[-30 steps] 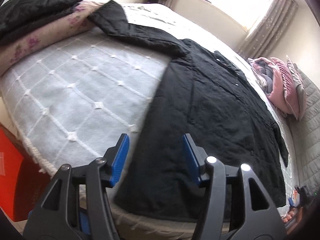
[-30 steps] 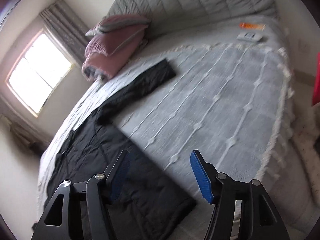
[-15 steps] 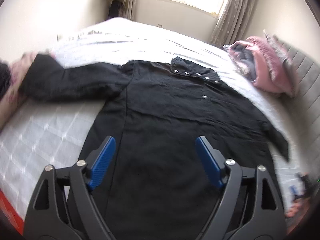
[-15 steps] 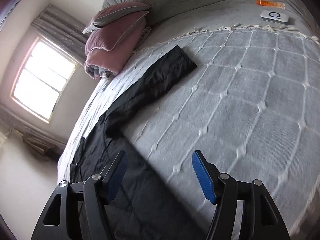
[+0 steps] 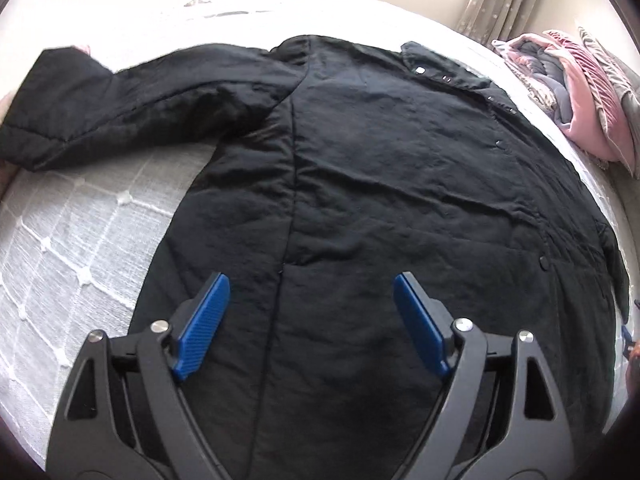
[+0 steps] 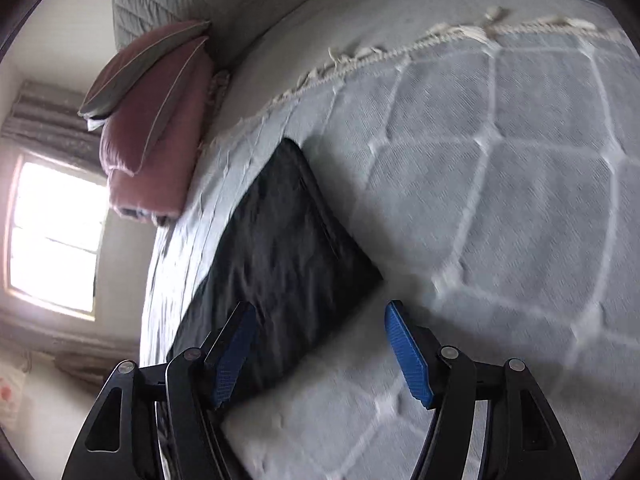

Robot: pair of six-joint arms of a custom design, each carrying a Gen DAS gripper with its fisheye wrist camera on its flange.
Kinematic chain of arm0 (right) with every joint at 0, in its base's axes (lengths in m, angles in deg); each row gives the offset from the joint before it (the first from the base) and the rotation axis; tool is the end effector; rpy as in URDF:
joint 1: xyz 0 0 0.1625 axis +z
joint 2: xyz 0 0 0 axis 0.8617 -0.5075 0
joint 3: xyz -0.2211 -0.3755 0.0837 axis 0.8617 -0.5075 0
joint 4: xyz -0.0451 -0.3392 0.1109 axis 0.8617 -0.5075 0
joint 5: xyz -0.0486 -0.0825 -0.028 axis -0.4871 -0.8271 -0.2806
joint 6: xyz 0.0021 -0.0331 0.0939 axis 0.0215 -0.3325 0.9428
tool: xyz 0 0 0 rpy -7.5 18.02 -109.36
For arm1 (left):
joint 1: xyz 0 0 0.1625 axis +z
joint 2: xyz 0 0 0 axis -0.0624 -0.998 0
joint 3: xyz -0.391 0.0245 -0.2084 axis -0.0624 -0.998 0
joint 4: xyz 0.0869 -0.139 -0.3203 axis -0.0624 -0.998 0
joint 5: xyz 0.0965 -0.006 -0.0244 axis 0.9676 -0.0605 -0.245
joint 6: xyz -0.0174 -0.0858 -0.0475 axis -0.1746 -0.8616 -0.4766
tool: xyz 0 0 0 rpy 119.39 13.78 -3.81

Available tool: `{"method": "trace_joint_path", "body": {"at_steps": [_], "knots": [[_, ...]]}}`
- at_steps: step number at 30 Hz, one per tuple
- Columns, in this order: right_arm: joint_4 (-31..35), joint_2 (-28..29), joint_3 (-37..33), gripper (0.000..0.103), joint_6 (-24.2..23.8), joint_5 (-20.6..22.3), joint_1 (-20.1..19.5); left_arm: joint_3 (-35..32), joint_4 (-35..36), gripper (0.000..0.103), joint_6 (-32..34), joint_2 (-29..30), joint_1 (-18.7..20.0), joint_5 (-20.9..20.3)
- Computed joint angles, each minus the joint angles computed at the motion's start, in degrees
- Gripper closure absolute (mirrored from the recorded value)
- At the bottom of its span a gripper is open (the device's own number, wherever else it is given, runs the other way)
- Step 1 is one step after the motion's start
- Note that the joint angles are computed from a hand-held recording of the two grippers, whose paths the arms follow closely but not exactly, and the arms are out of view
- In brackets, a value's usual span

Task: Fold large clothes

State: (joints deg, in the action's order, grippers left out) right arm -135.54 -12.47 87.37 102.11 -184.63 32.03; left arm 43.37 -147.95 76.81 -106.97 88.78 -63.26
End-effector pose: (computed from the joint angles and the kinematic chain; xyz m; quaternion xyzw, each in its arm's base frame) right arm 0.1265 -0.7319 0.0640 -0.2198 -0.8924 0.3918 0.0424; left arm 0.1785 -0.4553 0.4029 -0.2388 0.7983 -0.4049 0.3766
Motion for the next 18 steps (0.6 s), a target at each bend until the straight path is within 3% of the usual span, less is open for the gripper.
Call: {"method": "trace_joint_path", "body": {"at_steps": [3,5,7,9,11,15,18], "knots": [[3.75,3.46,-7.44,0.033,-1.49,-5.91,1.5,0.09,-0.65,0.019,1.01,0.35,0.29,0.72],[7.33,6.31,-13.31,0.041,-5.76,-13.78,3.59,0.08,-1.68,0.019,2.1,1.18,-0.05,2.19],[14.47,9.31,-20.45,0.092,-10.86,-22.54,5.62,-0.15,-1.42,0.019,2.33,1.48,0.0,2.61],[19.36,9.51,-23.94,0.094,-11.55,-22.61,5.94,-0.15,-2.39,0.019,2.91,1.68,-0.02,2.47],[16.51,9.75,-25.74,0.095,-14.15,-23.97,6.78,-0.42,-3.15,0.019,3.51,1.83,0.02,2.44],[13.92,13.83,-36.06,0.096,-25.31,-28.79,10.1,-0.81,-2.92,0.019,3.32,1.87,0.48,2.13],[8.91,19.59,-46.86,0.097,-37.79,-31.38,12.97,-1.09,-2.02,0.019,2.83,1.68,0.91,1.7]]}}
